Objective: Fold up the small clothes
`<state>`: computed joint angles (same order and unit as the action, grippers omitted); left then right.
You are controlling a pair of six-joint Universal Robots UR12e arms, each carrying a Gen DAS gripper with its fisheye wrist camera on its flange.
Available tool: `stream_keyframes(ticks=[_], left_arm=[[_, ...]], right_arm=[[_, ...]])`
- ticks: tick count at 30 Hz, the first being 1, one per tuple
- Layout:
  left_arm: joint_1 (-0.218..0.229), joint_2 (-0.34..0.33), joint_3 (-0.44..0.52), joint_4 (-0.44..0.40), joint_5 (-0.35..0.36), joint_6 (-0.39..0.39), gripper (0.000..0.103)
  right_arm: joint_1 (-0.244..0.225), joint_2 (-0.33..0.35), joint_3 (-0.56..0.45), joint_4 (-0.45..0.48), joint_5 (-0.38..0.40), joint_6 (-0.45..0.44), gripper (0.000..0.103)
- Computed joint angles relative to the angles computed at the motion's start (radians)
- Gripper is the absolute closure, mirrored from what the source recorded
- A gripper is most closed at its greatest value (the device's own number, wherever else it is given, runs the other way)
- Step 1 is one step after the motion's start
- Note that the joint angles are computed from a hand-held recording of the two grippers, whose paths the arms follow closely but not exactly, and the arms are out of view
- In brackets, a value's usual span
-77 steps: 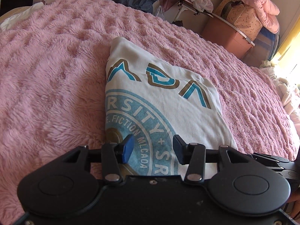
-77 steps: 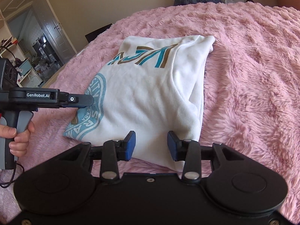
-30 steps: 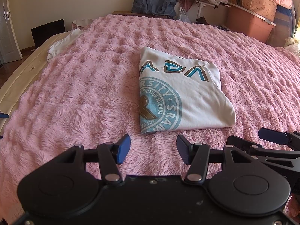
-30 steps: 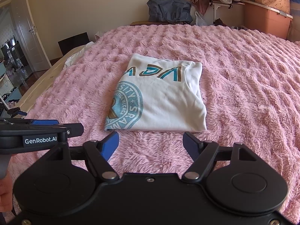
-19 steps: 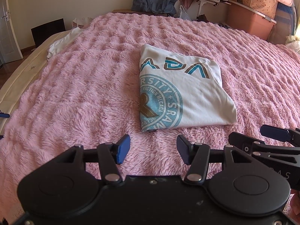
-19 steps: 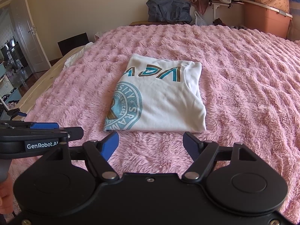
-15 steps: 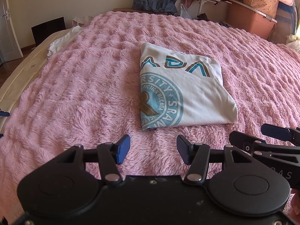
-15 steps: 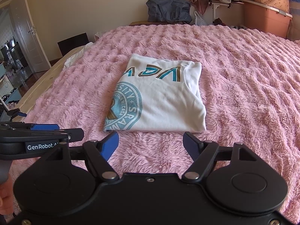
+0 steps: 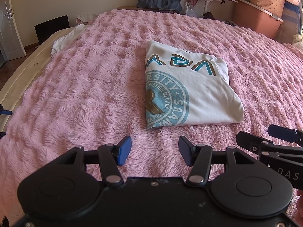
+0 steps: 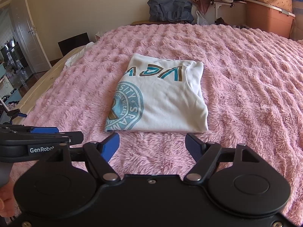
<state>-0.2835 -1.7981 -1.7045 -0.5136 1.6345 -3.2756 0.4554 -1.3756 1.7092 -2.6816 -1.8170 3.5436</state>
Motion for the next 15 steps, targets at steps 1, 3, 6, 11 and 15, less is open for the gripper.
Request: stream_keyframes(ticks=[1,3,6,11,15], left_arm=[[0.0,0.0,0.0,0.0,0.002,0.0,0.045],[-0.001,-0.001,0.001,-0.004,0.006,-0.001,0.045],[-0.001,-0.002,0.004,-0.012,0.004,-0.003,0.045],[0.003,-0.003,0.006,-0.022,-0.023,-0.003,0.045],[-0.003,-0.007,0.006,-0.021,-0.003,-0.006,0.044]], right_arm=[[0.0,0.0,0.0,0.0,0.0,0.001,0.026],[0.0,0.0,0.0,0.002,0.001,0.002,0.026],[-0.001,0.0,-0.001,0.004,0.004,0.002,0.025],[0.0,0.001,0.0,0.002,0.002,0.002,0.025],[-0.002,0.001,-0.002,0.007,0.005,0.004,0.025]])
